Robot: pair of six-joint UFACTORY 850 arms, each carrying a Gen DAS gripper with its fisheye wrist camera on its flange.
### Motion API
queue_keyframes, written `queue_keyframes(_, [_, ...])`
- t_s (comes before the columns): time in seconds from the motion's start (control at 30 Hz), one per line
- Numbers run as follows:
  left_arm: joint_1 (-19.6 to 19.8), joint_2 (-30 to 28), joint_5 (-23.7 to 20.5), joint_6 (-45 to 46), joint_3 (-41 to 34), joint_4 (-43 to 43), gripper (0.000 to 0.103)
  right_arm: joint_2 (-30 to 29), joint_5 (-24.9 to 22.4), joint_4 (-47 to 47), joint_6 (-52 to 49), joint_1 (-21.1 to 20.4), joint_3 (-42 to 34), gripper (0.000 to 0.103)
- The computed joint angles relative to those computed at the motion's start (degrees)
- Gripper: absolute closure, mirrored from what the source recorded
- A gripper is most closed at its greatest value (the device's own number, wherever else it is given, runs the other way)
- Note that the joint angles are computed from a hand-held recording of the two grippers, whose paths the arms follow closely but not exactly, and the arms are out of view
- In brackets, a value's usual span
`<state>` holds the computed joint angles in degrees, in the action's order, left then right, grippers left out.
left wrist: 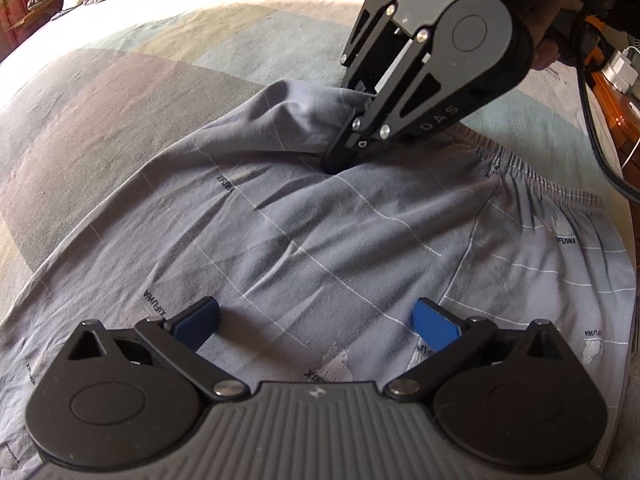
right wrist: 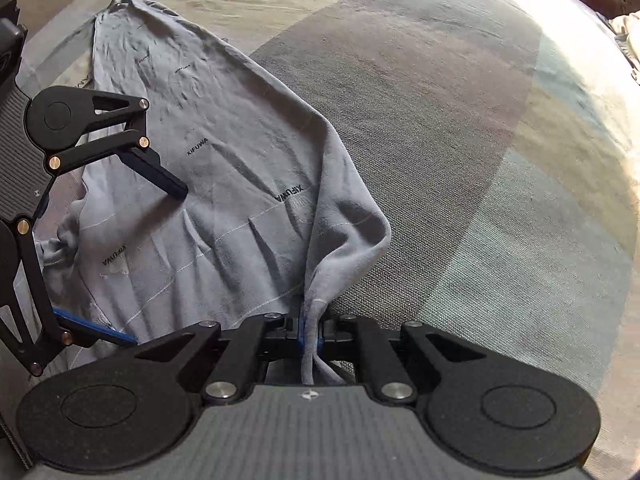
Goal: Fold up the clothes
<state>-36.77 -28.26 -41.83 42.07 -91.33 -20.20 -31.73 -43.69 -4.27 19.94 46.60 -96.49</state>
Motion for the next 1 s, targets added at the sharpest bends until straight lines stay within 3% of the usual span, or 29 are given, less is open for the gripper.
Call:
queue_keyframes(0.2, [0.71,1.04,0.29,0.35,0.55,3.16,0.001,-0.47,-0.74,-6.52,2.62,2.18,-1.55,0.096])
queue_keyframes(0.57, [1.30,2.53,3.01,-0.55,1.53,14.11,0.001,0.30,-2.19,-4.51,-2.29,3.99,-3.52,0.097])
queue_keyframes(1.0, [2.37,2.08,13.20,5.95,2.52,26.63,0.001,-0.19,-5.82,-7.02,2.41,7.55,-5.75,0.097])
